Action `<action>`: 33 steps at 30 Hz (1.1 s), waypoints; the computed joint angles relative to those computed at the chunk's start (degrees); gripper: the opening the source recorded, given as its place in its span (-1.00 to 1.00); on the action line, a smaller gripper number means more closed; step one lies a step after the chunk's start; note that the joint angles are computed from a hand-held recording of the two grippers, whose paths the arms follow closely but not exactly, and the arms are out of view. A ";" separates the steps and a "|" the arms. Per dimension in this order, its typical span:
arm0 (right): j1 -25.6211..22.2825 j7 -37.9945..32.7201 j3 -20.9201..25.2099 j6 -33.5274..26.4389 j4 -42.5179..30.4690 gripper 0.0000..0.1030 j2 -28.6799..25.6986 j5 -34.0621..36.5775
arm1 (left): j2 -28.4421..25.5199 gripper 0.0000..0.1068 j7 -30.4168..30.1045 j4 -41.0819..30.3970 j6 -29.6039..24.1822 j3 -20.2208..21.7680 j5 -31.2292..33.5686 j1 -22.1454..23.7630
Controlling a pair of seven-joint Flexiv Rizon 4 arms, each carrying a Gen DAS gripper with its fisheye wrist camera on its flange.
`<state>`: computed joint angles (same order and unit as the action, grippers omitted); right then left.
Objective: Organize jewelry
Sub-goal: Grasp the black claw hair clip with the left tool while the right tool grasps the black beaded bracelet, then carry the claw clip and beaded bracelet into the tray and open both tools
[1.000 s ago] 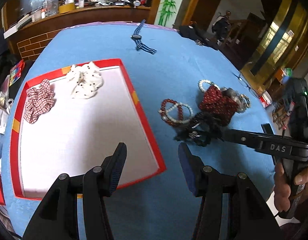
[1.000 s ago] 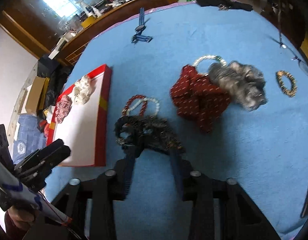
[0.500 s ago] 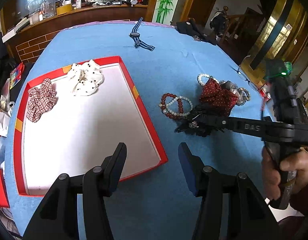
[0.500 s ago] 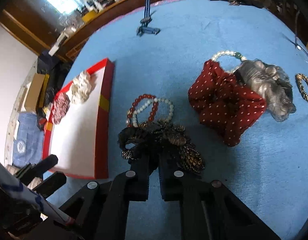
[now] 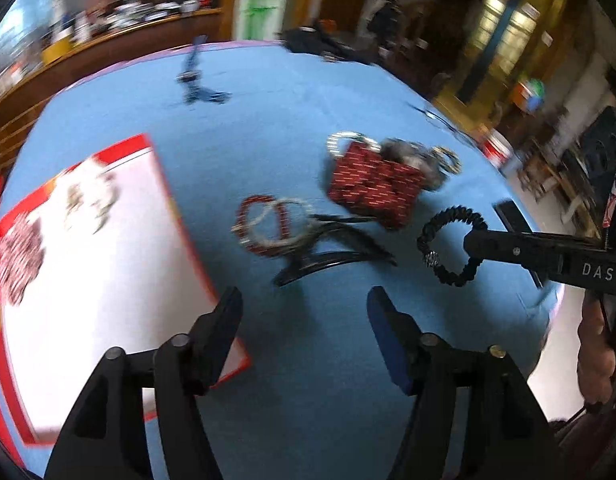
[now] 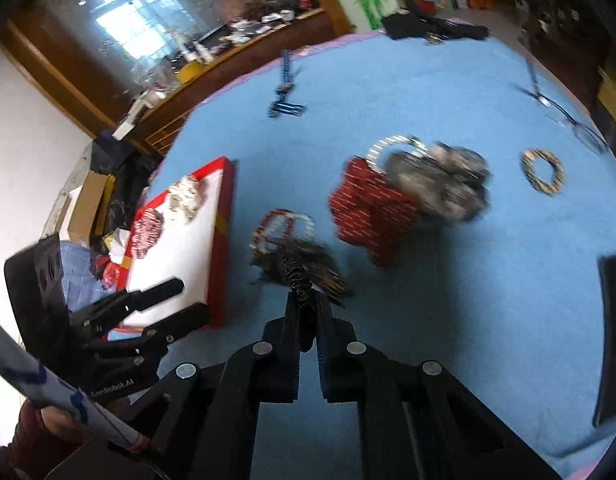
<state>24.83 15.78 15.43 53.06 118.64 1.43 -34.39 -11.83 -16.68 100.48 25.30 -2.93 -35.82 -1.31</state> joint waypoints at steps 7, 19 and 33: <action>-0.45 2.70 2.05 -2.65 3.95 -0.86 5.32 2.12 | -0.49 0.30 6.69 2.47 9.62 -1.48 4.49 -3.82; -2.05 3.31 4.45 -7.06 7.20 -0.86 12.07 4.66 | -3.69 0.29 13.54 4.49 23.61 -4.25 9.56 -7.19; -3.62 2.78 5.01 -6.83 8.64 -0.86 14.13 5.38 | -0.14 -0.14 -0.15 6.29 14.26 -3.14 2.32 -6.21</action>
